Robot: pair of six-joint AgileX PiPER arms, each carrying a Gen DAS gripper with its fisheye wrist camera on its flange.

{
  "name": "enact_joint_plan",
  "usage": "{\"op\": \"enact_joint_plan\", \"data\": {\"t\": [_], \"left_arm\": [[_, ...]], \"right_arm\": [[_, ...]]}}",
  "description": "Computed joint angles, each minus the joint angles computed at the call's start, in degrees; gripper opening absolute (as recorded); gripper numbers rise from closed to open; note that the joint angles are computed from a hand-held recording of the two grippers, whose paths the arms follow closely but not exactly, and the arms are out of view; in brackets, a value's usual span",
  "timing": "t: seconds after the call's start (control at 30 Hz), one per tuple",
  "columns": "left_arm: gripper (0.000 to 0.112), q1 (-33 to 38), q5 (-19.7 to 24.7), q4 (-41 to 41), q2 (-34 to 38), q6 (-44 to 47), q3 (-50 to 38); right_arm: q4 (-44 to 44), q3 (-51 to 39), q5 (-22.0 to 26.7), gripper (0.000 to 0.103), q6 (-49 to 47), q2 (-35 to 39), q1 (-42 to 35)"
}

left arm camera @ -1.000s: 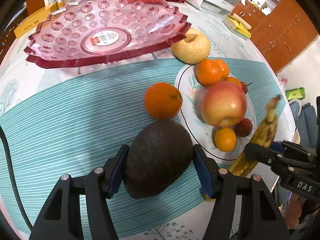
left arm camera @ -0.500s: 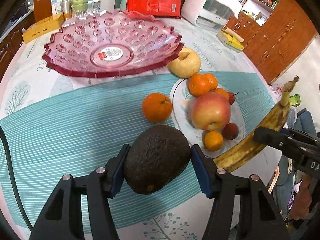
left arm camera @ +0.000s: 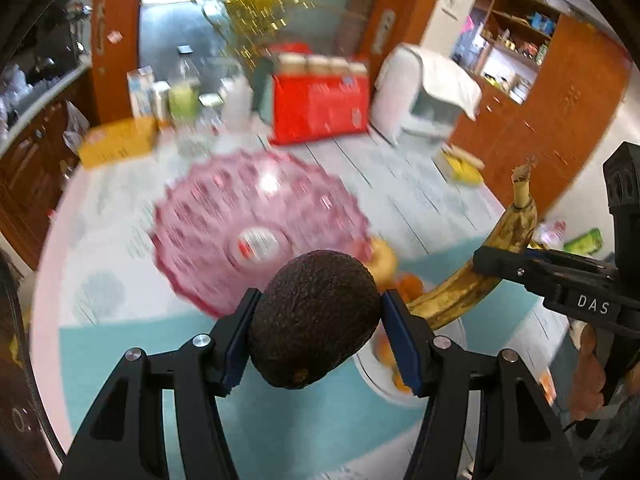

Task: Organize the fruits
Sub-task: 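Carry the avocado and banana into the pink bowl with both grippers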

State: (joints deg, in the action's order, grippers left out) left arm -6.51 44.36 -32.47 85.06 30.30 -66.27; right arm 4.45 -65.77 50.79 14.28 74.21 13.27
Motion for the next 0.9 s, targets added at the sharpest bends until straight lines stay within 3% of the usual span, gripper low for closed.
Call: {"op": "enact_joint_plan", "data": {"t": [0.3,0.57,0.9], "left_arm": [[0.059,0.9,-2.18,6.73,12.75,-9.47,-14.69],[0.059,-1.68,-6.1,12.5,22.84,-16.53,-17.65],[0.059,-4.74,-6.85,22.69,33.73,-28.45,-24.42]], "right_arm": [[2.26,-18.77,2.74,0.034,-3.13,20.23,0.21],[4.88,-26.1,5.38,0.034,-6.74,33.97,0.85],[11.41,-40.89,11.02,0.034,-10.8,50.97,-2.97]]}}
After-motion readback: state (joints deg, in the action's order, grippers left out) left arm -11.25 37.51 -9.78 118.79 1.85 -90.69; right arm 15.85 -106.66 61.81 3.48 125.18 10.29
